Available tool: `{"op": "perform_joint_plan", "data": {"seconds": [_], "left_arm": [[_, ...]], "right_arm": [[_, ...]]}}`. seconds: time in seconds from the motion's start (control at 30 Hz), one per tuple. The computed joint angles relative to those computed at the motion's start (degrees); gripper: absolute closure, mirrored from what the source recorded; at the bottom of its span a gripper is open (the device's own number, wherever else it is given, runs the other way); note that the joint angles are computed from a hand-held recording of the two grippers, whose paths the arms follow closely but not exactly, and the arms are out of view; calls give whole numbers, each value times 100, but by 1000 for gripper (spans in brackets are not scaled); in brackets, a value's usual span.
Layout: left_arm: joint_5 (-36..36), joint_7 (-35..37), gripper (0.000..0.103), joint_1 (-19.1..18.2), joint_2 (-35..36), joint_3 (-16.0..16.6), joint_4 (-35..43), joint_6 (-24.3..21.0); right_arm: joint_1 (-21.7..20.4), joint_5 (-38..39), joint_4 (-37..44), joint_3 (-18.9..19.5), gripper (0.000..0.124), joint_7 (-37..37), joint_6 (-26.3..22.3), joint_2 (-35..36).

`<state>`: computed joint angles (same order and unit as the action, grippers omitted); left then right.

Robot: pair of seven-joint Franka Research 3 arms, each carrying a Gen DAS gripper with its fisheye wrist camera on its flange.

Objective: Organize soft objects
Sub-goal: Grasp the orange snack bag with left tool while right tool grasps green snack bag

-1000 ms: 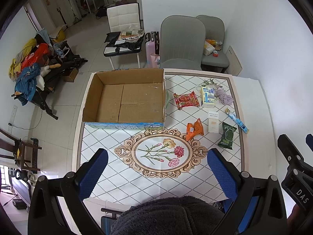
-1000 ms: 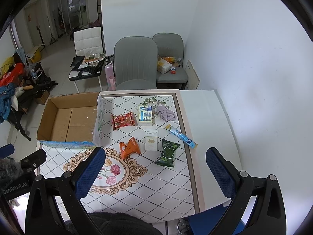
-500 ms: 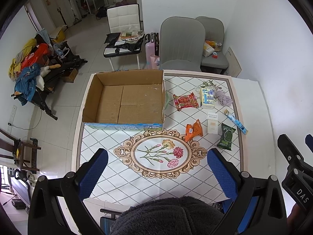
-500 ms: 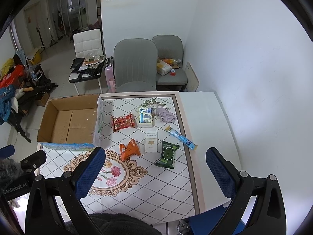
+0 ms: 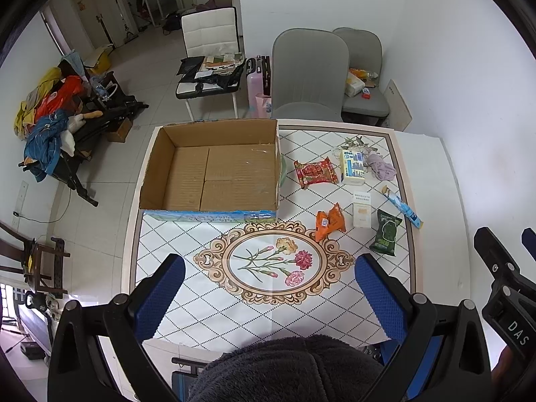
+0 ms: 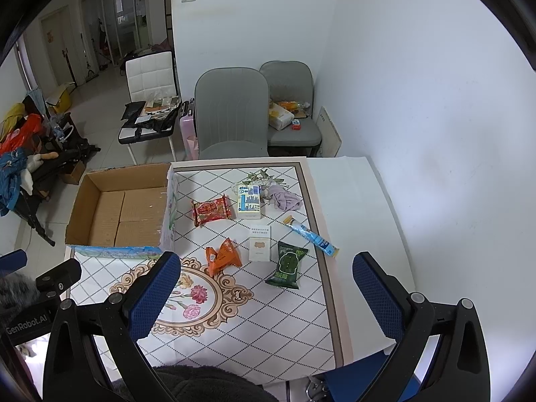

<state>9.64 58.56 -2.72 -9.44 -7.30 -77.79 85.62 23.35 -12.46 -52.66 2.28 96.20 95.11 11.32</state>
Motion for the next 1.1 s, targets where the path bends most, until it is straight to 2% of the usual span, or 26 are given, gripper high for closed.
{"op": "perform_joint_plan", "data": {"seconds": [0.27,0.47,0.67,0.7,0.83,0.87,0.97,1.03,1.1], "left_arm": [[-56,77,0,-37,146,-22,150,-10],[-364,329,0,22,605,65,124,499],[-861,745,0,100,1720,12,176,946],[-830,859,0,67,2063,-33,364,774],[-871,1439,6,-18,3012,-196,667,723],[-911,1601,11,-21,3180,-235,679,760],[-690,2107,11,-150,3717,-293,940,590],[-503,2351,16,-247,4021,-276,1162,430],[-399,2631,20,-316,4272,-293,1324,349]], "right_arm": [[-61,108,6,-13,21,76,-57,36],[-332,196,-129,-201,21,351,-146,307],[-814,614,-172,-407,21,394,-350,1224],[-899,726,-221,-418,21,355,-349,1419],[-1127,1158,310,-414,21,265,-639,2468],[-1163,1233,498,-420,21,263,-720,2689],[-1248,1446,1076,-402,21,245,-998,3373],[-1295,1563,1550,-379,22,262,-1279,3800],[-1321,1630,1619,-372,23,261,-1289,3939]]}}
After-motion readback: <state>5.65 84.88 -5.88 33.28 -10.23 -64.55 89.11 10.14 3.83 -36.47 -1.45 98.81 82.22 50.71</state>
